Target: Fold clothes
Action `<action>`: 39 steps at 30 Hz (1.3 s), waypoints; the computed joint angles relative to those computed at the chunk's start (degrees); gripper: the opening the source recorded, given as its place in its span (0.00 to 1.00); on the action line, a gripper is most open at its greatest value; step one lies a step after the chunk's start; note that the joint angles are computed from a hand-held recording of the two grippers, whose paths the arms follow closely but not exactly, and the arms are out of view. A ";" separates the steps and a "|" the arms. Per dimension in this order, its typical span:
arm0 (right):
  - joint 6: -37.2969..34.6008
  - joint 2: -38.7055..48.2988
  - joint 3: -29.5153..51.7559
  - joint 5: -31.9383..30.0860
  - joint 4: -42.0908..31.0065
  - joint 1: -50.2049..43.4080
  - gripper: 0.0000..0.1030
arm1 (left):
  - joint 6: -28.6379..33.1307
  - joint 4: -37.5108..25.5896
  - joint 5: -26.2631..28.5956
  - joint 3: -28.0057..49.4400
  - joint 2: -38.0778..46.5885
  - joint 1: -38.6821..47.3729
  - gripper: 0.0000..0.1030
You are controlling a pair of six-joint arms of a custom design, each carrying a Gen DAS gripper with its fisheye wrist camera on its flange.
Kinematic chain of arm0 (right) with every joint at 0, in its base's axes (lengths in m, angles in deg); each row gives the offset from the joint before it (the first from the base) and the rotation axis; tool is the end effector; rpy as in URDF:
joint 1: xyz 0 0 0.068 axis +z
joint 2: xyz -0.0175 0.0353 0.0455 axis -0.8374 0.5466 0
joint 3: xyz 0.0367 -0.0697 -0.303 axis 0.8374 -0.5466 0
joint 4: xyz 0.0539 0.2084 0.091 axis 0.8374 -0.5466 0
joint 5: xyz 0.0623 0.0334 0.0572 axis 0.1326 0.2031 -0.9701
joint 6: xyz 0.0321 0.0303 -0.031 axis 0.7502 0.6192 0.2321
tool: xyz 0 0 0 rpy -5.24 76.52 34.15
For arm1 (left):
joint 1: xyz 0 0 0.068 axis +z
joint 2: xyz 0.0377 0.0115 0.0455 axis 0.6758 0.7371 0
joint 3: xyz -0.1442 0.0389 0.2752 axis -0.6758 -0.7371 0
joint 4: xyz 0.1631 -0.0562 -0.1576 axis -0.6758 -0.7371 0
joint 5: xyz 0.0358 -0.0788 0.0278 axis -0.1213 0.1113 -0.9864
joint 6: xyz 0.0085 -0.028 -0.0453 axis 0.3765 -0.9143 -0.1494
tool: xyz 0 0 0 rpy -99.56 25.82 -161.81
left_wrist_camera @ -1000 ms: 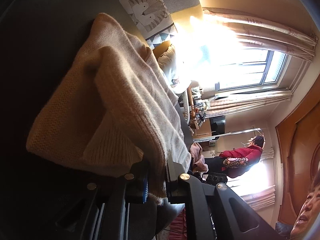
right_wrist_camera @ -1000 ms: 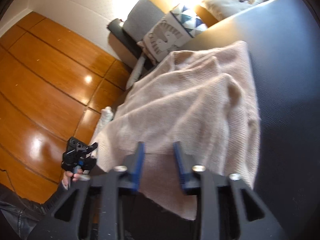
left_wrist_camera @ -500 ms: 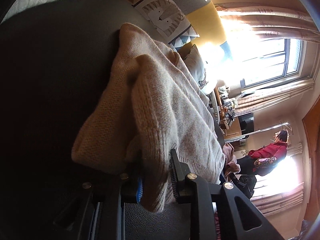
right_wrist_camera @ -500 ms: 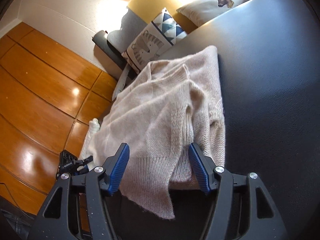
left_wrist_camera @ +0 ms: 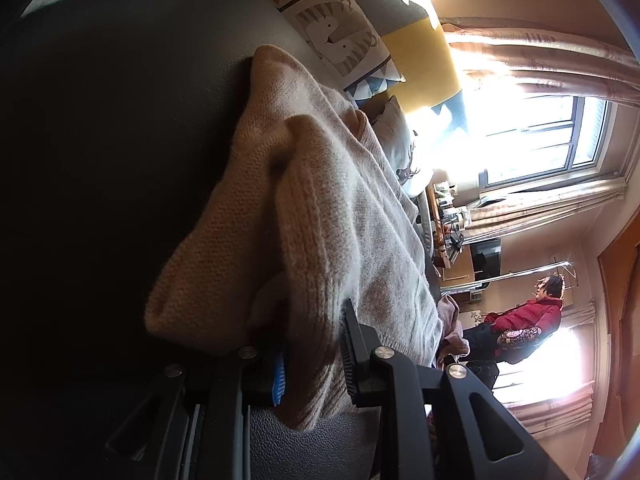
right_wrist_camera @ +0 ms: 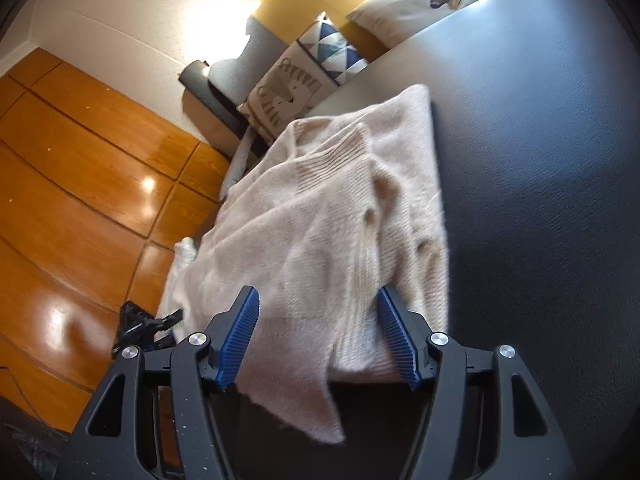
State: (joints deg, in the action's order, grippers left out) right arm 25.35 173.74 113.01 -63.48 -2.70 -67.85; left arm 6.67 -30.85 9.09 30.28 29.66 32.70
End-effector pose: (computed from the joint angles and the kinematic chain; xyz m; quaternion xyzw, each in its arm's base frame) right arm 0.2683 -0.0257 0.2106 0.0973 0.8667 0.3950 0.2886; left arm 0.2731 -0.0673 0.1962 -0.2049 0.8504 -0.4373 0.2087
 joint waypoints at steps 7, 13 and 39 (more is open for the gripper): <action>-0.67 0.51 -0.11 -4.06 0.75 1.22 0.63 | -0.39 -0.07 1.03 0.07 0.07 0.23 0.21; -3.05 0.97 1.98 -0.29 -3.04 3.66 0.49 | -1.77 1.86 1.79 -0.97 0.15 0.42 0.21; 18.84 17.64 25.06 0.53 10.35 2.70 0.14 | -2.47 -3.82 5.47 27.92 11.41 3.66 0.06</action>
State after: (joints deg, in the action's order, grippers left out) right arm 44.19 191.38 138.07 -62.95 7.65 -65.15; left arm 4.19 -34.68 14.55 58.19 41.08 36.36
